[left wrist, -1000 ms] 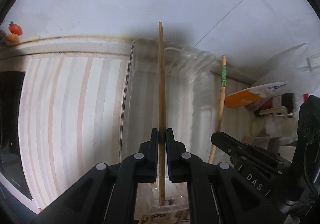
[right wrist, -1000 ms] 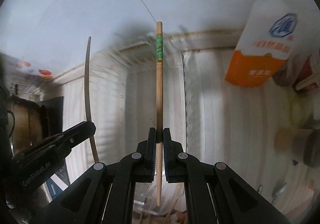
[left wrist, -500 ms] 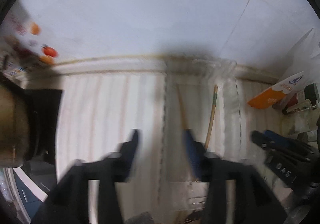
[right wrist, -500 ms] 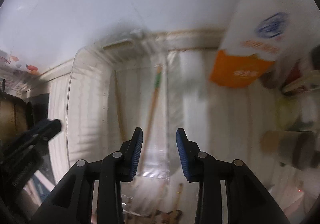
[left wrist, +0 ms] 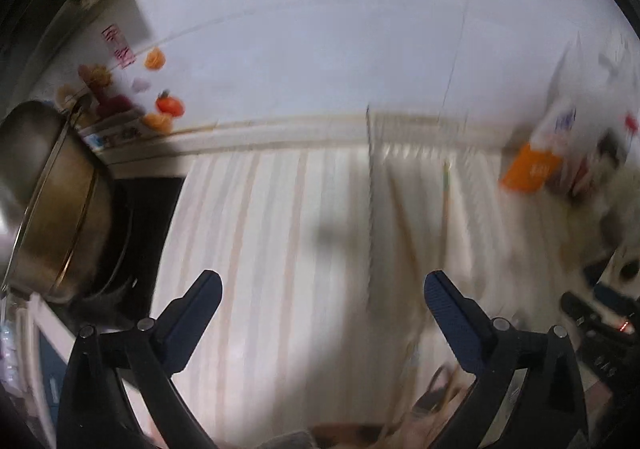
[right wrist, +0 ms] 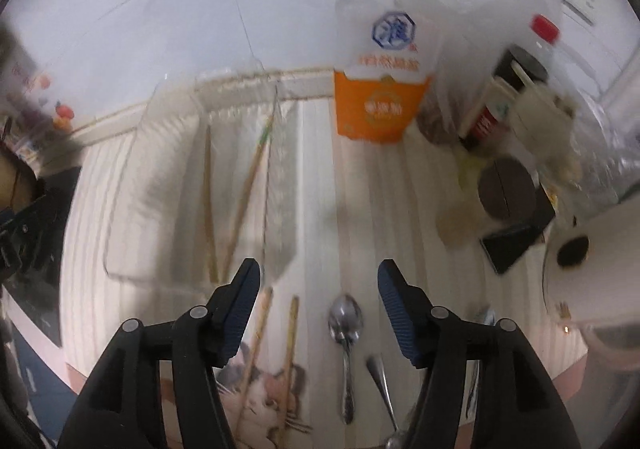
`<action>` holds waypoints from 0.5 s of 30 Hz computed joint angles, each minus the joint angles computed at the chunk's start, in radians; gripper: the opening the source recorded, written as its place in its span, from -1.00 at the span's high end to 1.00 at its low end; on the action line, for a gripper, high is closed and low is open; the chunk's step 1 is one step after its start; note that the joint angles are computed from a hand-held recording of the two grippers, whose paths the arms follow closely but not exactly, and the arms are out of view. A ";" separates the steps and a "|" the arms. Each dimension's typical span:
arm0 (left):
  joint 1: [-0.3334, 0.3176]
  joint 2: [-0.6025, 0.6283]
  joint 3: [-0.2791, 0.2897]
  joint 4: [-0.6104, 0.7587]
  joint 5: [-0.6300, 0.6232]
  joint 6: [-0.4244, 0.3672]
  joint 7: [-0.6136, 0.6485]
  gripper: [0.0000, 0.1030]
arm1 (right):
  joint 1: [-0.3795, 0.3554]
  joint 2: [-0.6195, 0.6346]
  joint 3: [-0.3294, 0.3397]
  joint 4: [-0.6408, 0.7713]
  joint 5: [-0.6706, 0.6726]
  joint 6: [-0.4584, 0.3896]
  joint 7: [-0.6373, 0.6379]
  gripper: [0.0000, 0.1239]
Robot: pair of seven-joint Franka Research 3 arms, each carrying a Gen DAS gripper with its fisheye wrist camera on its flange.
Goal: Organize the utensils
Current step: 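Grasp another chopstick each with the left and right grippers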
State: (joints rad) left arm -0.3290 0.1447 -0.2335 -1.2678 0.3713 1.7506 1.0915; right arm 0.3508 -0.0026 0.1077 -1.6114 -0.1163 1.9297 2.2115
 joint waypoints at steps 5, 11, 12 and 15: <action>0.013 -0.142 -0.018 -0.269 -0.104 0.009 0.031 -0.98 | 0.005 -0.111 0.018 -0.202 0.102 0.029 0.030 0.23; 0.016 -0.197 -0.026 -0.443 -0.254 0.000 0.059 -0.64 | 0.010 -0.156 0.033 -0.329 0.194 0.018 0.004 0.57; 0.014 -0.198 -0.027 -0.457 -0.272 0.006 0.069 -0.56 | 0.009 -0.156 0.035 -0.336 0.204 0.015 0.003 0.57; 0.008 -0.193 -0.033 -0.471 -0.297 0.008 0.091 -0.44 | 0.007 -0.165 0.034 -0.365 0.232 0.018 0.002 0.57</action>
